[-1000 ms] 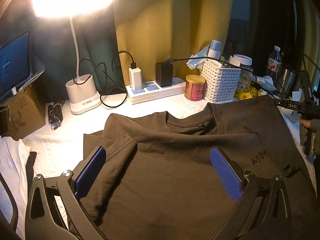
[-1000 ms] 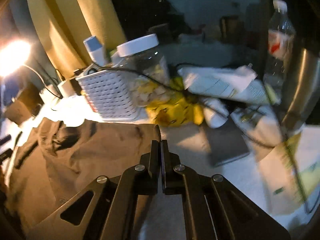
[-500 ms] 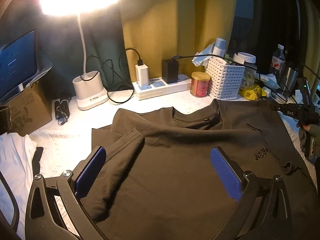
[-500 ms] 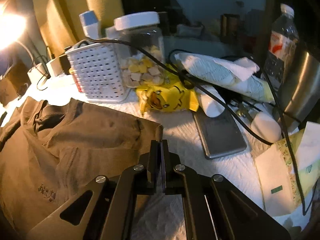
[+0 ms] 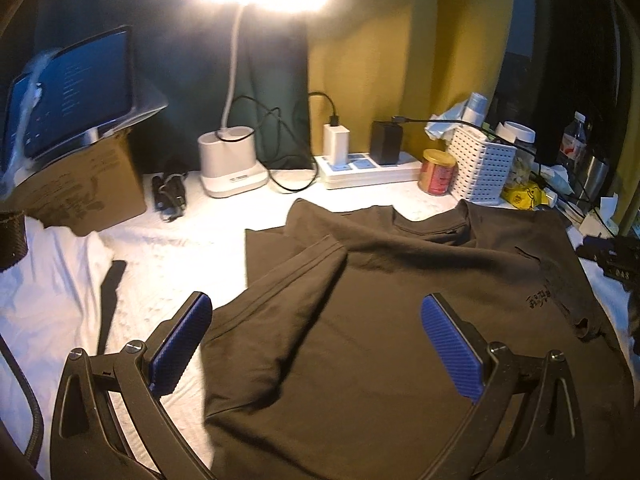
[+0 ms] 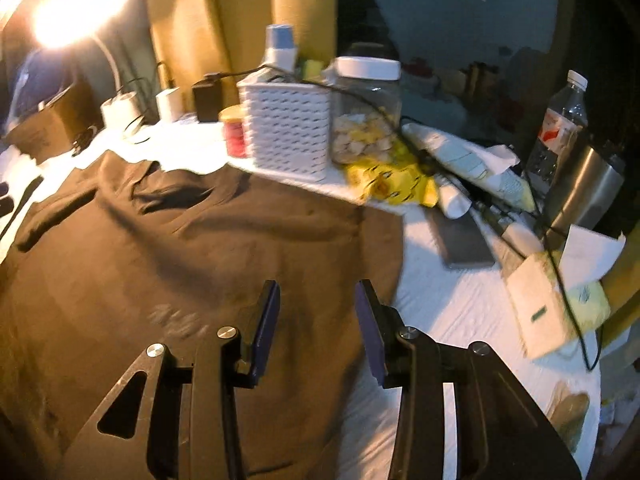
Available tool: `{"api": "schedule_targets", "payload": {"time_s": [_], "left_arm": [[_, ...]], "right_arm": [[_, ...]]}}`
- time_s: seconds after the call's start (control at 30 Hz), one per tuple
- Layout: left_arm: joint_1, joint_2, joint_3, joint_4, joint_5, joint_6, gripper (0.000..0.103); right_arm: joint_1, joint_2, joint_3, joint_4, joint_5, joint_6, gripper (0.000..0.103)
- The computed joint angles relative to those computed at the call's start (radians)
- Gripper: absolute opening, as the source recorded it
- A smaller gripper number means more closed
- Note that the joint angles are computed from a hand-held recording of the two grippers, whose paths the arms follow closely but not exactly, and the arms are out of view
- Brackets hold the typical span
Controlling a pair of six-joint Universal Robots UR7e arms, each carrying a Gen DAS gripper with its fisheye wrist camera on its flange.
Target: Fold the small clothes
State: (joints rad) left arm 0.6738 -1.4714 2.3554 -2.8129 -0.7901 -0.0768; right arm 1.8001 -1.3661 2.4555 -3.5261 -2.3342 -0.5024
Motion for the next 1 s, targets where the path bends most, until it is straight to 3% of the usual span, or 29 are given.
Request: {"api": "schedule_targets", "payload": {"time_s": [0.37, 0.5, 0.6, 0.7, 0.8, 0.87, 0.93, 1.0], "left_arm": [[0.107, -0.048, 0.007, -0.021, -0.074, 0.133, 0.101], [0.179, -0.046, -0.03, 0.032, -0.158, 0.169, 0.088], [0.227, -0.04, -0.054, 0.056, -0.204, 0.182, 0.086], [0.27, -0.027, -0.087, 0.098, -0.233, 0.183, 0.067], [0.306, -0.012, -0.117, 0.141, -0.251, 0.17, 0.065], [0.317, -0.007, -0.126, 0.152, -0.26, 0.165, 0.056], [0.325, -0.008, -0.137, 0.174, -0.29, 0.18, 0.029], [0.326, -0.007, -0.141, 0.19, -0.307, 0.192, 0.015]], "right_arm": [[0.136, 0.068, 0.025, 0.026, -0.073, 0.2, 0.041], [0.176, 0.093, 0.027, 0.018, -0.094, 0.267, 0.041], [0.19, 0.11, 0.028, 0.019, -0.098, 0.313, 0.041], [0.201, 0.129, 0.024, 0.033, -0.104, 0.351, 0.041], [0.209, 0.145, 0.015, 0.051, -0.108, 0.374, 0.041], [0.212, 0.149, 0.01, 0.057, -0.108, 0.379, 0.041], [0.214, 0.156, 0.004, 0.06, -0.108, 0.381, 0.041], [0.213, 0.157, -0.001, 0.067, -0.104, 0.379, 0.041]]}}
